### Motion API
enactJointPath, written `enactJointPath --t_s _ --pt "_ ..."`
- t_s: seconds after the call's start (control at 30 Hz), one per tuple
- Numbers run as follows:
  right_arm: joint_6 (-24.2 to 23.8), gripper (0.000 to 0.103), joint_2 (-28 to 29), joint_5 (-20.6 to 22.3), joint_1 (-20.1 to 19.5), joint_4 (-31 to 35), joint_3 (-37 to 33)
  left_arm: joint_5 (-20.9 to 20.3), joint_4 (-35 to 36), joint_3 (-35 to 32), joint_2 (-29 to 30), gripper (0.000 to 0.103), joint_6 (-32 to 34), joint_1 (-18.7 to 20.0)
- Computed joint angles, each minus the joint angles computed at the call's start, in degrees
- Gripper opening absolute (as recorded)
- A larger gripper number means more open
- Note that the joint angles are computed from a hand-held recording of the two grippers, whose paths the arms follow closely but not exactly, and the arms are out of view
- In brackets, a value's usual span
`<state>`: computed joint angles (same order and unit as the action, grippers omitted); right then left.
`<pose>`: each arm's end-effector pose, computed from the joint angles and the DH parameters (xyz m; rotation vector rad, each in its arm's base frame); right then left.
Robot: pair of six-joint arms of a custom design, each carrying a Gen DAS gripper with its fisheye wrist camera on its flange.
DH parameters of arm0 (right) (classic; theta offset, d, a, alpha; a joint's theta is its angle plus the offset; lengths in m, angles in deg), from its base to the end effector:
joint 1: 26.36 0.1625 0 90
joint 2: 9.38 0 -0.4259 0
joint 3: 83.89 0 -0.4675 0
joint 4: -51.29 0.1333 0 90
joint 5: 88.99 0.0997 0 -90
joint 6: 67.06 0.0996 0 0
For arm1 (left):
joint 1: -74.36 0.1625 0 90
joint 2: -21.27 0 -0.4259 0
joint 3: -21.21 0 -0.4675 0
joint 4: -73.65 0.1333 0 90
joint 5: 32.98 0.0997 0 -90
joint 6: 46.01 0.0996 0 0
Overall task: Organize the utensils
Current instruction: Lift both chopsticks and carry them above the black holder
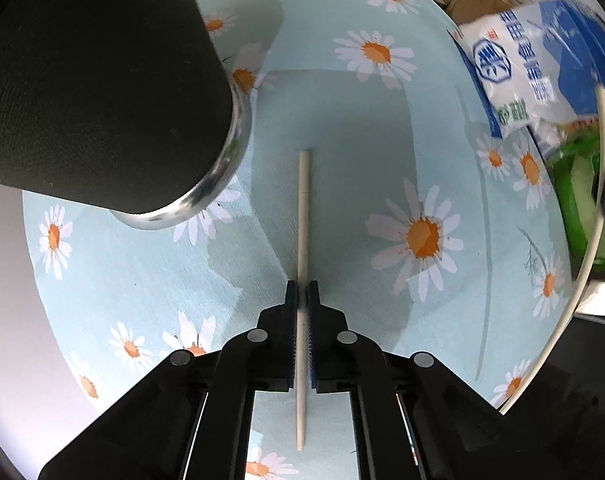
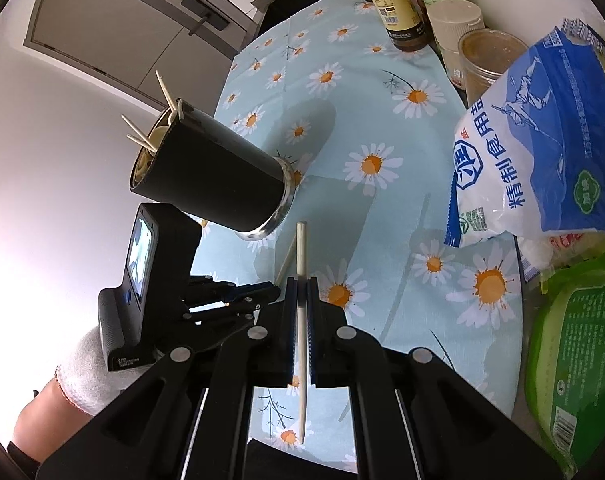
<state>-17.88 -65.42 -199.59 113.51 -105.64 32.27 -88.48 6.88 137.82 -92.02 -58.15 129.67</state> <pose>0.5075 -0.2993 0.0296 -0.0141 -2.9528 0.5222 -0.0437 -0.3964 0.4086 0.6431 2.3245 0.2240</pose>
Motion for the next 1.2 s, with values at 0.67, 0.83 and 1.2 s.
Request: enactJointPath --t_s 0.67,0.83,1.2 --pt "-5.41 0.005 4.67 3.35 -0.72 4.97 -5.79 -2.71 4.36 0.42 -12.41 0.004 -6.55 -4.19" --pt "-7.01 0.005 6.73 3.51 -0.43 7.86 -8.91 -4.7 3.96 0.25 -17.04 0.004 -7.27 -5.13" --pt "-10.9 0.005 10.88 0.6 1.87 8.6 -14.52 -4.73 -7.18 -1.74 -21.14 0.004 -1.18 -4.39"
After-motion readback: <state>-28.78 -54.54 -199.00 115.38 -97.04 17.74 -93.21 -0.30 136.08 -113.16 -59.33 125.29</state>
